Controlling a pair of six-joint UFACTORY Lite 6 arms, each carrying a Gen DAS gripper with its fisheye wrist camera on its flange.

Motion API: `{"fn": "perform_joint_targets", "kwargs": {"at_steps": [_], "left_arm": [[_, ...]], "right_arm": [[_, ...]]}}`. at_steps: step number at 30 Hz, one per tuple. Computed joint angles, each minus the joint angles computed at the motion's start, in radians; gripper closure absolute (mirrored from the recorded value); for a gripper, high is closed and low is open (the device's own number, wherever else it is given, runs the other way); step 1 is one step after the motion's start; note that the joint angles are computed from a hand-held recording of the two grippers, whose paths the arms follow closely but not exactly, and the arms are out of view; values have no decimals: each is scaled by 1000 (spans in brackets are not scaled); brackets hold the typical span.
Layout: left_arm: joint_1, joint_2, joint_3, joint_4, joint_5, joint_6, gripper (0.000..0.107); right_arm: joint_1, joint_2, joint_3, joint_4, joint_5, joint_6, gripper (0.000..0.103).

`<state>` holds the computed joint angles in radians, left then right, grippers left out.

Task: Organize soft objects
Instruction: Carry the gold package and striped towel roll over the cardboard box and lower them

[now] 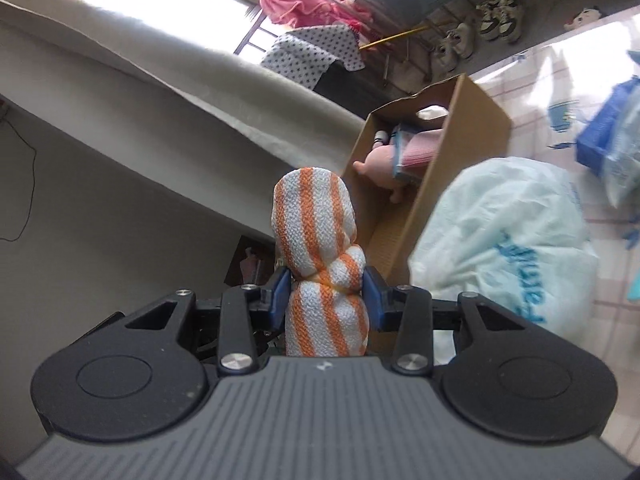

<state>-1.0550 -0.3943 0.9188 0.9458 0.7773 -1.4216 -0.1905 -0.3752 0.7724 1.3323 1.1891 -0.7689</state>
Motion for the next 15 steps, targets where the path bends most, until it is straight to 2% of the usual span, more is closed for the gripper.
{"fn": "perform_joint_targets", "kwargs": {"at_steps": [2,4,8,12,15], "left_arm": [[188,-15,-8,-132,-87,209,51],[369,18,-4,-263,-174,419,51],[647,202,63,-516,-270,837,51],[834,431,202,-808,-267,1256,52],[896,586,310,-857,-250,1373,52]], "right_arm": [[191,158,147,29,-143,63,65],[324,339,308,25,-240,134,65],[494,699,672,-96,-358,363,65],[585,1021,1048,-321,-379,658,65],[613,1239,1321,-446,-338,849,64]]}}
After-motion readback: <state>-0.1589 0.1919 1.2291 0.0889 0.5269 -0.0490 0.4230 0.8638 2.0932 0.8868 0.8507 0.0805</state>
